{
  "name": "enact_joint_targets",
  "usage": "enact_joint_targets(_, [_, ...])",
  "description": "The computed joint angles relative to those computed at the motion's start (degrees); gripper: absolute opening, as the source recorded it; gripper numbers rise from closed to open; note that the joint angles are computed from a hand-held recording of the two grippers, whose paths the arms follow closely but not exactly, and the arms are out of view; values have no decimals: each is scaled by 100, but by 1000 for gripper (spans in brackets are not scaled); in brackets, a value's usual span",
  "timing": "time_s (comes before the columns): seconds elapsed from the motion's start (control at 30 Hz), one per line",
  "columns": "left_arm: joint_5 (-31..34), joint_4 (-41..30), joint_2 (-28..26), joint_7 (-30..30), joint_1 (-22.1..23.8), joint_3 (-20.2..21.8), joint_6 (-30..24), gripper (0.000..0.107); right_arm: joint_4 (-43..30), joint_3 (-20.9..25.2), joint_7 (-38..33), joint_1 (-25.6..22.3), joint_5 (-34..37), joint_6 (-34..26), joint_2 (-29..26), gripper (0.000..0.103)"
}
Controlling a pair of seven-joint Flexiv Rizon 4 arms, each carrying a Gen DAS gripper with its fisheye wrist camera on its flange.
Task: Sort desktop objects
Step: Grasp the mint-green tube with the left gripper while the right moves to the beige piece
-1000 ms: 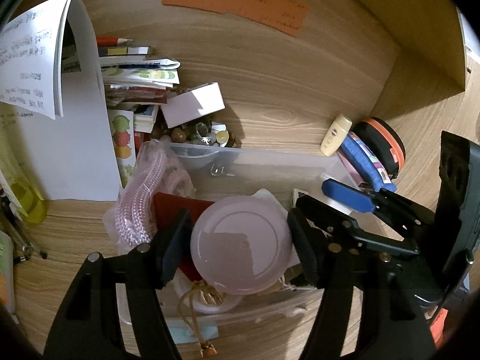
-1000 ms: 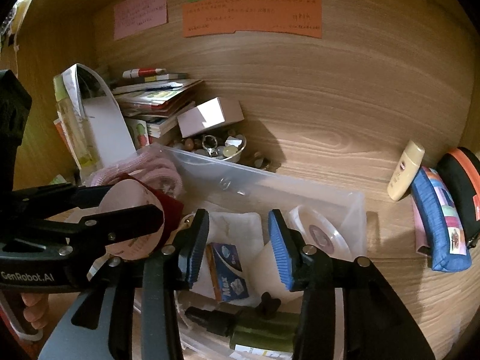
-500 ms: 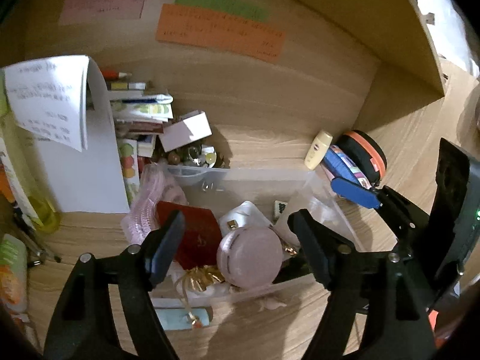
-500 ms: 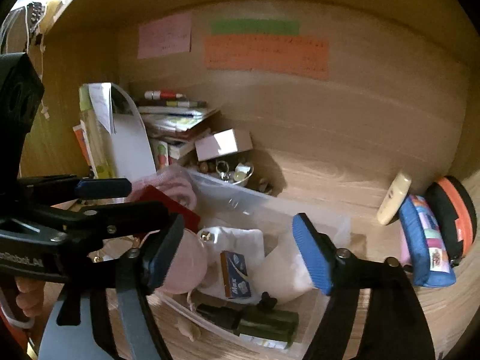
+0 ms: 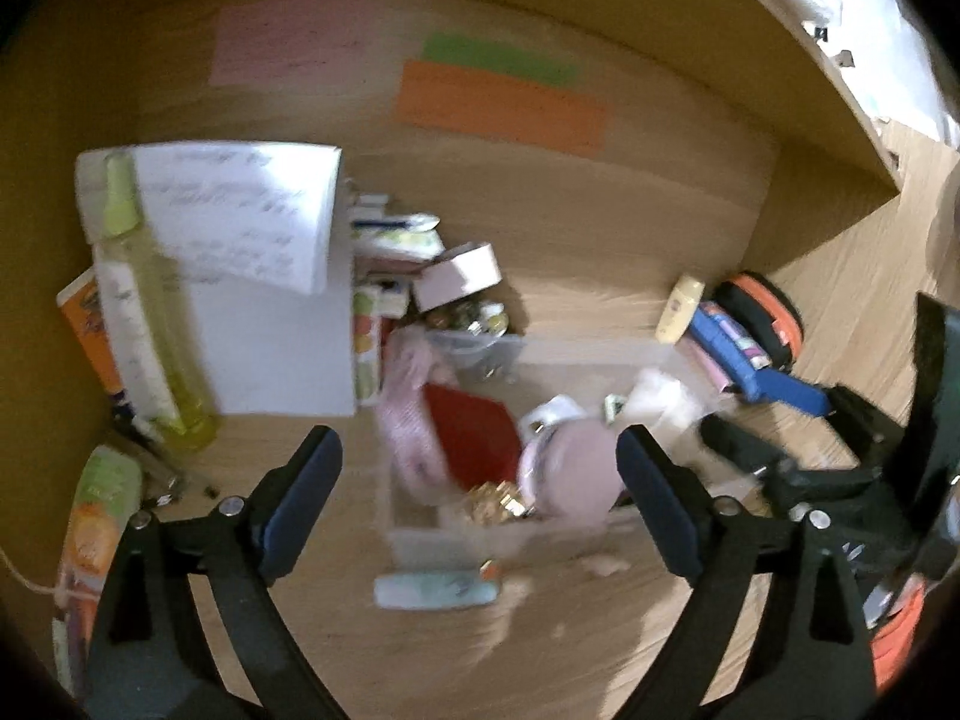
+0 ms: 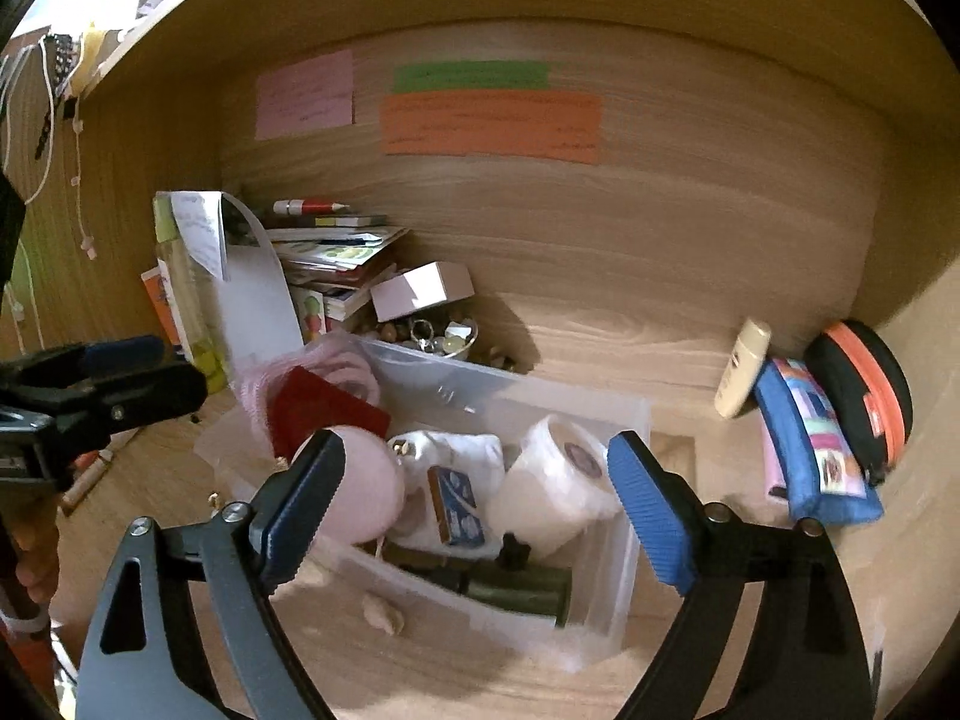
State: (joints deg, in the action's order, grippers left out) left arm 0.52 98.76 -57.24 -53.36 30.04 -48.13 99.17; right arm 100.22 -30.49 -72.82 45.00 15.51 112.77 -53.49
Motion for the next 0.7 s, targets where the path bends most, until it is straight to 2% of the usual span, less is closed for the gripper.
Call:
enact_joint_targets(0.13, [-91, 124, 100, -159, -74, 348, 39, 94, 161, -161, 111, 241, 260, 31, -35, 88])
enact_joint_targets(0.23, [-186, 214, 177, -334, -187, 638, 61, 94, 290, -81, 156, 269, 293, 89, -13, 88])
enact_joint_targets(0.33, [-212, 306, 155, -376, -159, 688, -106, 94, 424, -51, 217, 342, 354, 47, -14, 88])
enact_joint_targets(0.43, [-358, 248, 242, -348, -512, 1111, -326, 94, 548, 424, 216, 20, 116, 168, 144, 88])
enact_joint_targets(0.47, [-443, 211, 296, -358, -699, 1330, -388, 94, 593, 671, 201, -167, -3, 206, 213, 88])
enact_joint_targets(0.6, [-865, -57, 442, -404, -1510, 2246, -827, 94, 661, 1173, 161, -550, -250, 201, 278, 88])
enact_joint_targets(0.7, [-1057, -145, 432, -436, -1908, 2661, -695, 94, 612, 1557, 185, -895, -562, 27, 280, 86])
